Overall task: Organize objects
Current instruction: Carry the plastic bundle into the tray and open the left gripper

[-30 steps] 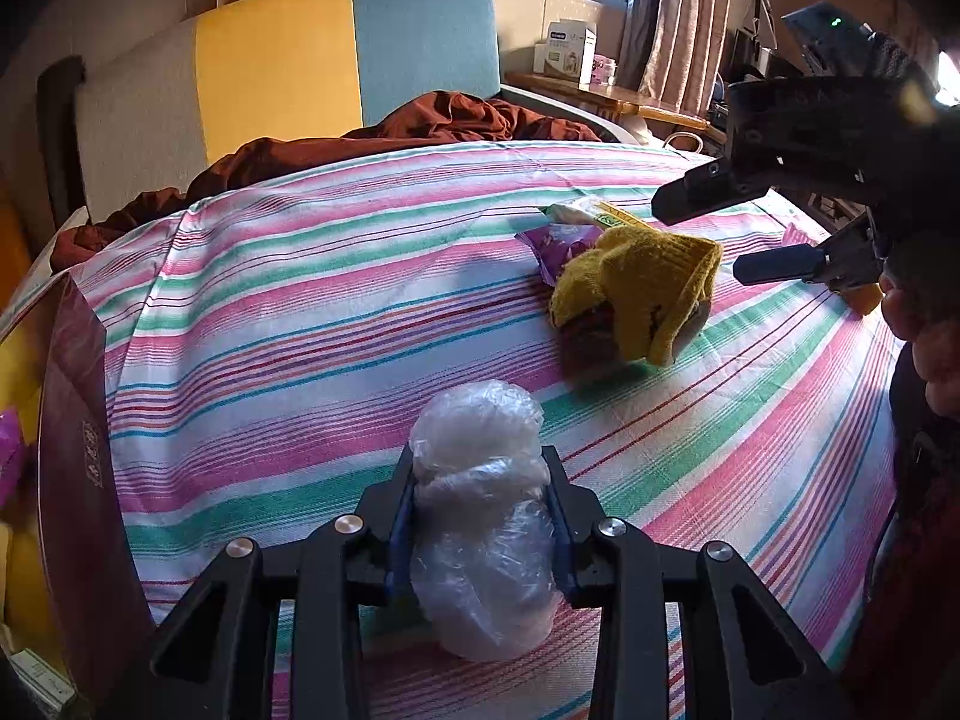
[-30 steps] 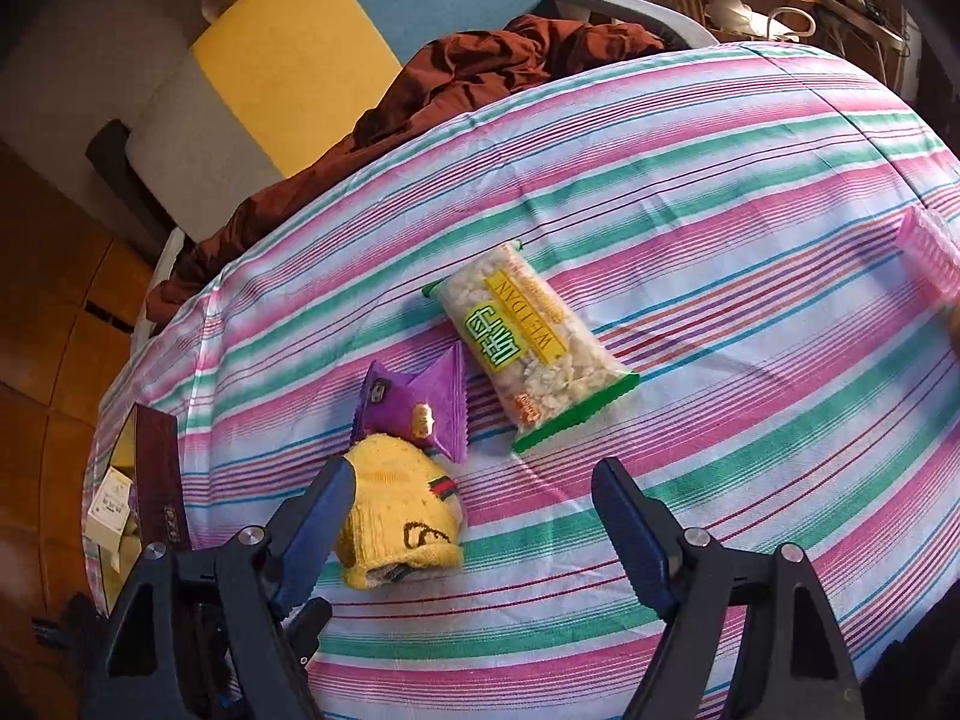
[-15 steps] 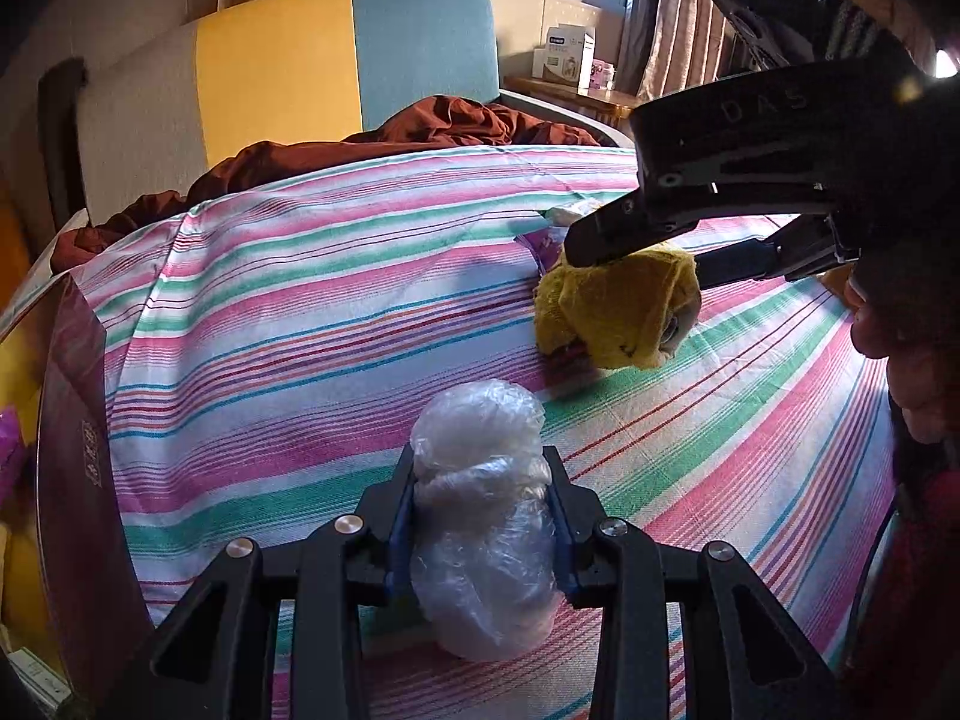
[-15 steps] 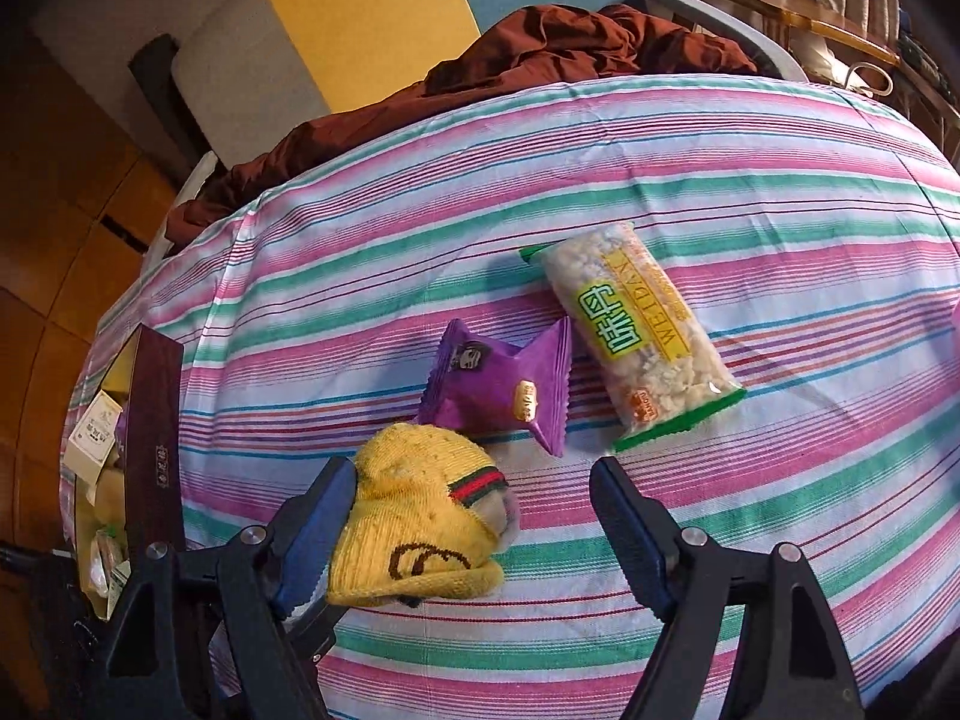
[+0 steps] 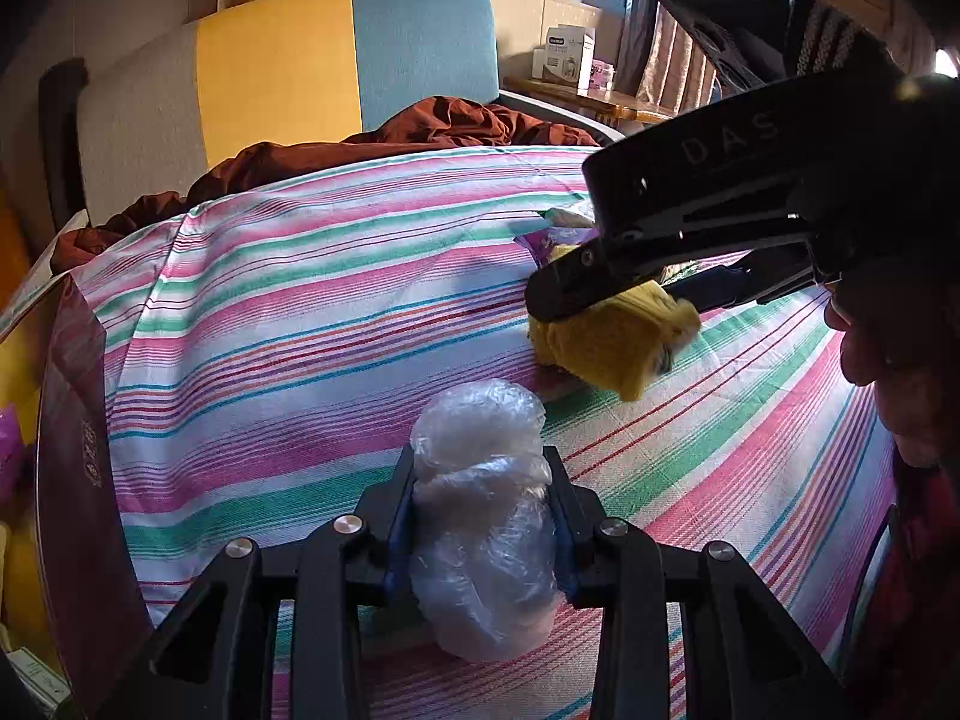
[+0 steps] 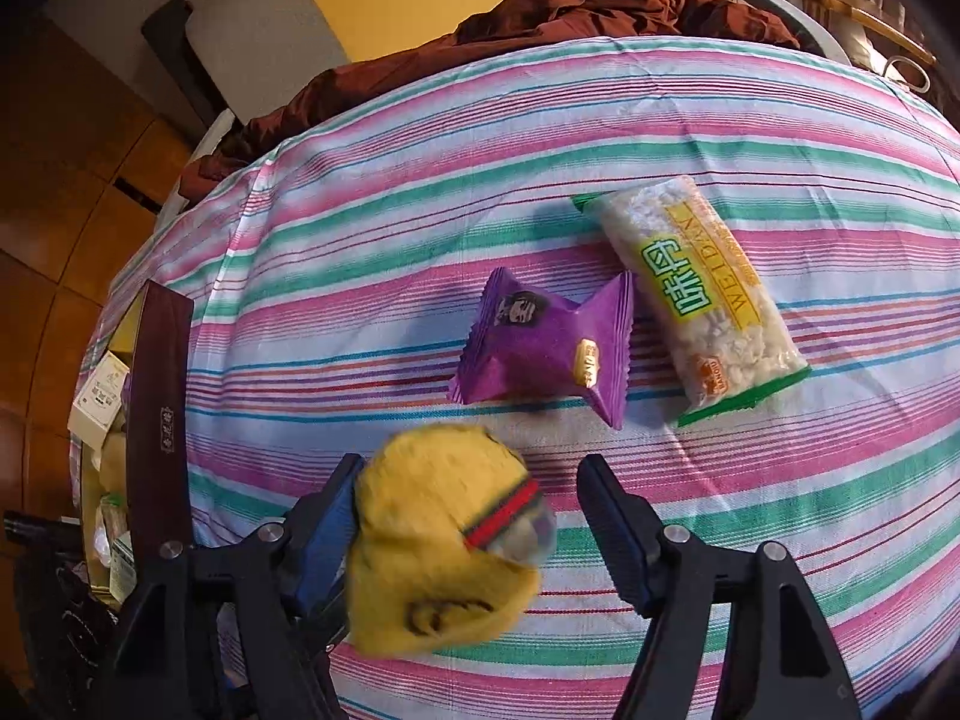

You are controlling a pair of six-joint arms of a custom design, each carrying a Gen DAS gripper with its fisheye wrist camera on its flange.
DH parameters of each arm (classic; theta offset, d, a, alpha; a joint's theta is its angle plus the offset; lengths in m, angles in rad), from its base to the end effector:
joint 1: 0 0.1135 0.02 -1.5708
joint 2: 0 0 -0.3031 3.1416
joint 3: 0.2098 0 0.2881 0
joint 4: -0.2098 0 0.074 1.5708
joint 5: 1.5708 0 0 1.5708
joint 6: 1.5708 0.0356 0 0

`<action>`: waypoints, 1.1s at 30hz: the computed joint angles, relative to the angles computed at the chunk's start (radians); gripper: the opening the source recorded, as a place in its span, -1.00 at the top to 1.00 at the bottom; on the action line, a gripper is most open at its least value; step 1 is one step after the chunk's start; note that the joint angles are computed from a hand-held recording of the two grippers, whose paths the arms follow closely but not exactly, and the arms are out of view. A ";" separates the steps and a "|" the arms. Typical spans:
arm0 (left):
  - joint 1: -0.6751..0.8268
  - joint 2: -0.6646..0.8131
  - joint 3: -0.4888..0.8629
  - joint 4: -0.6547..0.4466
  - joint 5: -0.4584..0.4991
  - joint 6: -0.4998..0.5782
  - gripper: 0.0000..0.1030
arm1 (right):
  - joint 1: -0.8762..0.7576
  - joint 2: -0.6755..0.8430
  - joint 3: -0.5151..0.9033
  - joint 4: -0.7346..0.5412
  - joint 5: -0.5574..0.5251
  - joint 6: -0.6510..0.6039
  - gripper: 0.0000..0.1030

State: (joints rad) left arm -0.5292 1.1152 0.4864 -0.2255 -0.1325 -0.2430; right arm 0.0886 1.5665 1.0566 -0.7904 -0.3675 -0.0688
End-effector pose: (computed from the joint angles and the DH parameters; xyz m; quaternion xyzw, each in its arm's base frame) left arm 0.1937 -0.1078 0.1861 0.1103 0.9282 -0.0743 0.3475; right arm 0.3202 0.0413 0.2281 -0.1011 0.9692 0.1823 0.1308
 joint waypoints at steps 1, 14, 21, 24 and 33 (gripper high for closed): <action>0.001 -0.001 0.000 0.000 0.000 0.001 0.26 | 0.008 0.002 -0.002 -0.001 0.016 -0.006 -0.16; 0.006 0.000 0.002 0.003 0.015 -0.004 0.26 | 0.007 -0.011 -0.010 -0.046 0.022 -0.082 -0.07; 0.069 -0.023 -0.014 0.012 0.103 0.000 0.25 | 0.006 -0.023 -0.012 -0.066 0.048 -0.089 -0.21; 0.103 -0.037 -0.024 0.019 0.156 -0.005 0.25 | 0.009 -0.025 -0.013 -0.073 0.059 -0.098 -0.22; 0.097 -0.036 -0.022 0.012 0.145 0.000 0.25 | 0.019 -0.039 -0.021 -0.060 0.106 -0.133 0.13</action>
State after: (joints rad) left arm -0.4326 1.0791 0.4644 -0.2133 0.0122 -0.2434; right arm 0.1076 1.5273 1.0355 -0.8507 -0.2611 -0.2016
